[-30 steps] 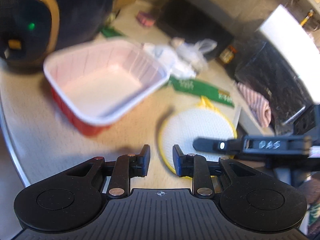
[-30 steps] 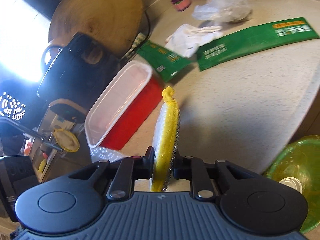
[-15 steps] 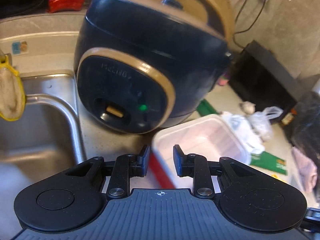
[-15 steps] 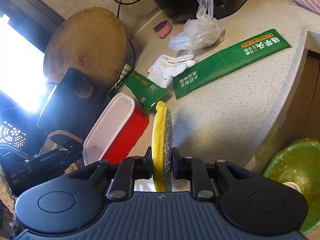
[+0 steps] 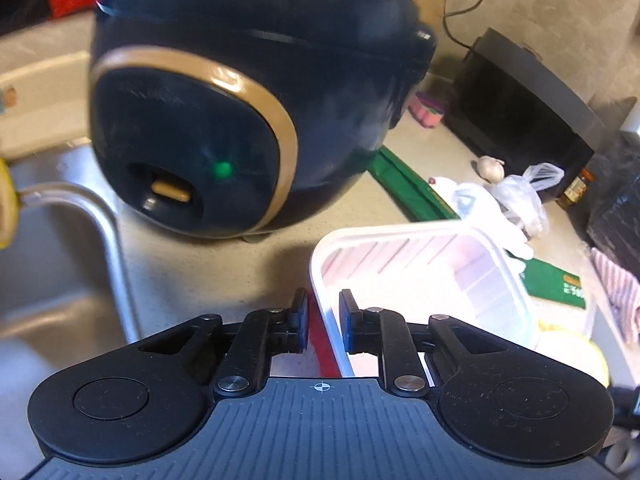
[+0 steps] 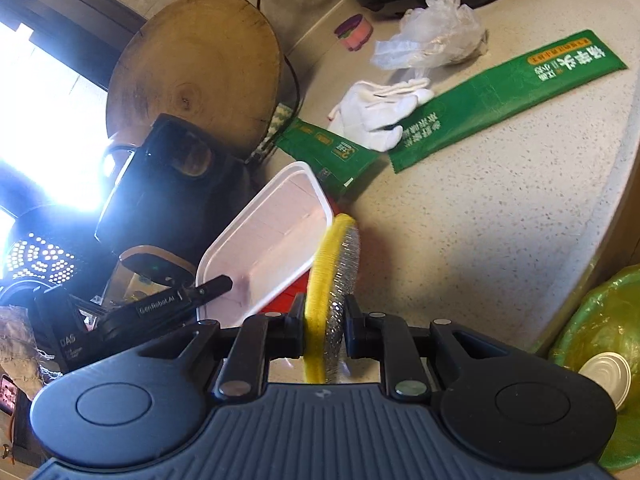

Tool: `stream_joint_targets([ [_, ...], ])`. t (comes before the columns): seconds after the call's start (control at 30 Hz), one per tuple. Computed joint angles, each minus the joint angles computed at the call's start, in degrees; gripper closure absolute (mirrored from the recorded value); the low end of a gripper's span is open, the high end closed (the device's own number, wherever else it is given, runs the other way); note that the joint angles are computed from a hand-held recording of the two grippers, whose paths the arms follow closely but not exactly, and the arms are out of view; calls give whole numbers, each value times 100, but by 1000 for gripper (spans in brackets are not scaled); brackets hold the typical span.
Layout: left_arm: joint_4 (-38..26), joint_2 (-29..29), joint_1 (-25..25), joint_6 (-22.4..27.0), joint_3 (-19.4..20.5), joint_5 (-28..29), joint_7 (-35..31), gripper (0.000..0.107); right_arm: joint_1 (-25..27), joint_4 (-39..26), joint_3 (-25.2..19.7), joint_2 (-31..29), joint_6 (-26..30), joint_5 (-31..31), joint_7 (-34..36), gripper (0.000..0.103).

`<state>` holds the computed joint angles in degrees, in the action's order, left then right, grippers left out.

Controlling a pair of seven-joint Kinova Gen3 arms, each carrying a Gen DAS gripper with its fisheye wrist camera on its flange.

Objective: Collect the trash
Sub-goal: 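Grasp the red-and-white plastic tray rim with the left tool while the right holds the sponge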

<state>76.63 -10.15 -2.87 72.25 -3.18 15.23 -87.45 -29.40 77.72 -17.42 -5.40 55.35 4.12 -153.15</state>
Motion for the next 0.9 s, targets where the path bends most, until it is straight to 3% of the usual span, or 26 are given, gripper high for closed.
stream_joint_targets([
  [0.47,229,-462,-66,68,-446,280,-289,95,-92,-388,21,161,121,317,66,86],
  [0.9,-73,-409,134,50,-610,902,-939,98,271,12,-314,-449,151,877,-898,86],
])
